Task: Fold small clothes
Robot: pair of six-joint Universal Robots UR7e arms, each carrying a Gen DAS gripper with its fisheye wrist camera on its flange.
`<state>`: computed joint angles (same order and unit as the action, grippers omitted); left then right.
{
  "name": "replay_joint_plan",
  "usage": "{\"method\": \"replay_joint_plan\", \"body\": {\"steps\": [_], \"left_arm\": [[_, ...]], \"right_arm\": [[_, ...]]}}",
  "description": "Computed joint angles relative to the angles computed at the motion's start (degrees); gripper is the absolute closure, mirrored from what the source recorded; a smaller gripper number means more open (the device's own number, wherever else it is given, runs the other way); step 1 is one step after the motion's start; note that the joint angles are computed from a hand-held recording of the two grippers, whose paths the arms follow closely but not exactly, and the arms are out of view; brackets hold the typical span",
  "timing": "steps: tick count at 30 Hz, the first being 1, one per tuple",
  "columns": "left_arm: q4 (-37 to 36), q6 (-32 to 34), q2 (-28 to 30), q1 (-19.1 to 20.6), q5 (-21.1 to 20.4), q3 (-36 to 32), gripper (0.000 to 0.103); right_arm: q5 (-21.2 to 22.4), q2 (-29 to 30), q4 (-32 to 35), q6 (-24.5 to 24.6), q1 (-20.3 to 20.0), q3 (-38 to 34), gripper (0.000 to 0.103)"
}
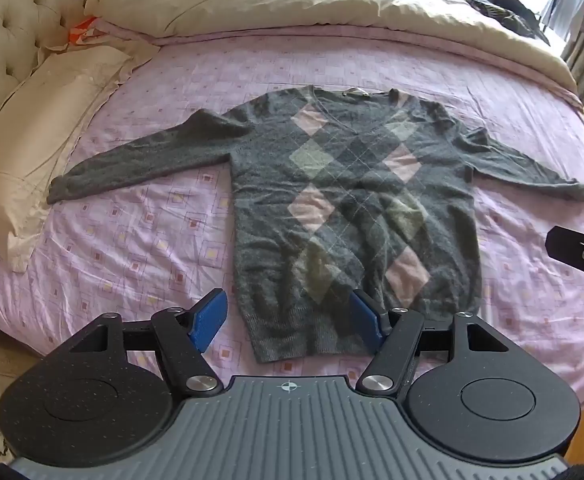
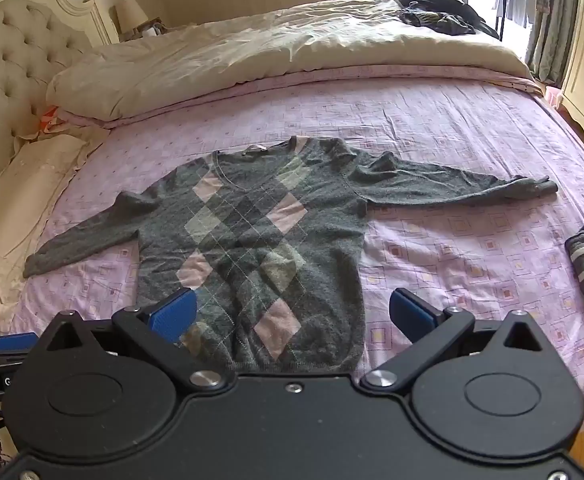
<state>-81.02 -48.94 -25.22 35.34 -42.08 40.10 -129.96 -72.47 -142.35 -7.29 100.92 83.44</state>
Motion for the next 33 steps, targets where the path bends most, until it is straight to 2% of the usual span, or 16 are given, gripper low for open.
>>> {"method": "replay_joint_plan", "body": {"steps": [15, 18, 33], "left_arm": [[-1.3, -0.5, -0.8, 0.4, -2.2, 2.2, 0.037], [0.7, -0.5, 0.5, 0.6, -2.4, -0.8, 0.037], [0.7, -0.3, 0.6, 0.6, -2.8, -1.0, 0.037]], "right_arm": [[0.4, 0.8, 1.8, 1.0, 0.0, -0.9, 0.001], [0.6, 0.8, 2.1, 1.0, -0.1, -1.0, 0.001], [1.8, 0.6, 3.3, 2.0, -0.2, -1.5, 0.001]]}}
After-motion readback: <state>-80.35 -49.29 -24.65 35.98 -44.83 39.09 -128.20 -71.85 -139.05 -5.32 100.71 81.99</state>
